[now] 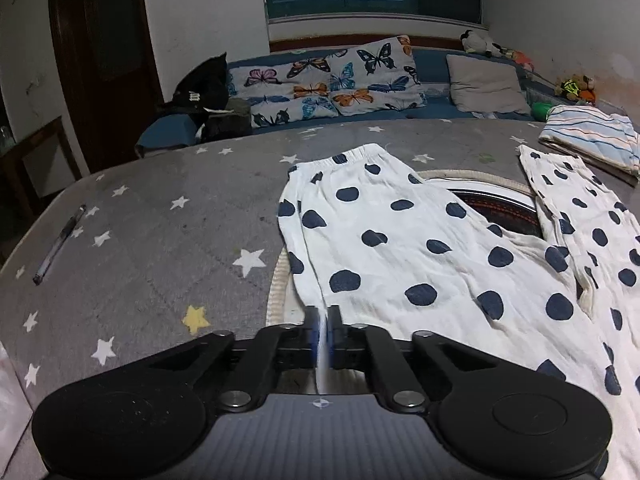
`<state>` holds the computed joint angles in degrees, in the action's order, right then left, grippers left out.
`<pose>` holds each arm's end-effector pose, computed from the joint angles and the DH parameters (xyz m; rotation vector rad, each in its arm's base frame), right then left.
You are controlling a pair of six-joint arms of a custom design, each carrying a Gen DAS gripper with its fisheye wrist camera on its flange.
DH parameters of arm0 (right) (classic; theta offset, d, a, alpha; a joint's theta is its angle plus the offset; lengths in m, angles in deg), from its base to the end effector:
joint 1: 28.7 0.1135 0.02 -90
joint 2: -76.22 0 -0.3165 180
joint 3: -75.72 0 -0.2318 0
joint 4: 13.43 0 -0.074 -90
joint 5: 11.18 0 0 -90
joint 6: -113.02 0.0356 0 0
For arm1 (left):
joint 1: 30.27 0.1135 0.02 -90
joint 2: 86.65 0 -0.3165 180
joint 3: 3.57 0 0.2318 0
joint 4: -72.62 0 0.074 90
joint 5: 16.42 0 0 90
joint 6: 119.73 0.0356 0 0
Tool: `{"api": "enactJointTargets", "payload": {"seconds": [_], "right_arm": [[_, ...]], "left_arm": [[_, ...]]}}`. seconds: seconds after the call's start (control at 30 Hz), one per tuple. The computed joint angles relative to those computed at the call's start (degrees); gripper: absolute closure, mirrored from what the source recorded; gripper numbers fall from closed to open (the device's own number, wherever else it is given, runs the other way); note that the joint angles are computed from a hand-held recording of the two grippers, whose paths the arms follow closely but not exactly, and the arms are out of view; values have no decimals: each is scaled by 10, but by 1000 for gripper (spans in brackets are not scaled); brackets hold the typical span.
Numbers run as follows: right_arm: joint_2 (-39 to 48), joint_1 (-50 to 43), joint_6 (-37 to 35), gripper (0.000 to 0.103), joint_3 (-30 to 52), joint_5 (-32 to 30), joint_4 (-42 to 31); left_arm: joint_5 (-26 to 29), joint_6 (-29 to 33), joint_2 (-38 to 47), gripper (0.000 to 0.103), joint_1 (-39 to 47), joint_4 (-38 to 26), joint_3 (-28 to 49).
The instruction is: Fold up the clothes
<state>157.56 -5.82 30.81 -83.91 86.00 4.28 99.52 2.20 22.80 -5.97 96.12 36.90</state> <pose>0.1532 0.0598 0.1488 -0.2424 2.3091 0.1248 0.2642 0.1022 0.1200 0.3625 2.2378 -0.0231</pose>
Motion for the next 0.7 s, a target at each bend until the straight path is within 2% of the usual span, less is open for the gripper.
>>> {"api": "enactJointTargets", "payload": {"seconds": [0.1, 0.33, 0.47, 0.53, 0.7], "right_arm": [[13, -8, 0, 58, -5, -5, 11], [13, -24, -6, 57, -27, -12, 24], [-4, -32, -12, 57, -34, -16, 13], [-21, -33, -16, 57, -24, -18, -18], [-54, -46, -32, 57, 0, -30, -82]], "left_arm": [[-18, -13, 3, 102, 4, 43, -17], [-46, -16, 6, 102, 29, 76, -25], [-38, 0, 5, 102, 43, 66, -22], [-43, 5, 0, 102, 41, 56, -19], [-30, 14, -31, 95, 45, -38, 13]]}}
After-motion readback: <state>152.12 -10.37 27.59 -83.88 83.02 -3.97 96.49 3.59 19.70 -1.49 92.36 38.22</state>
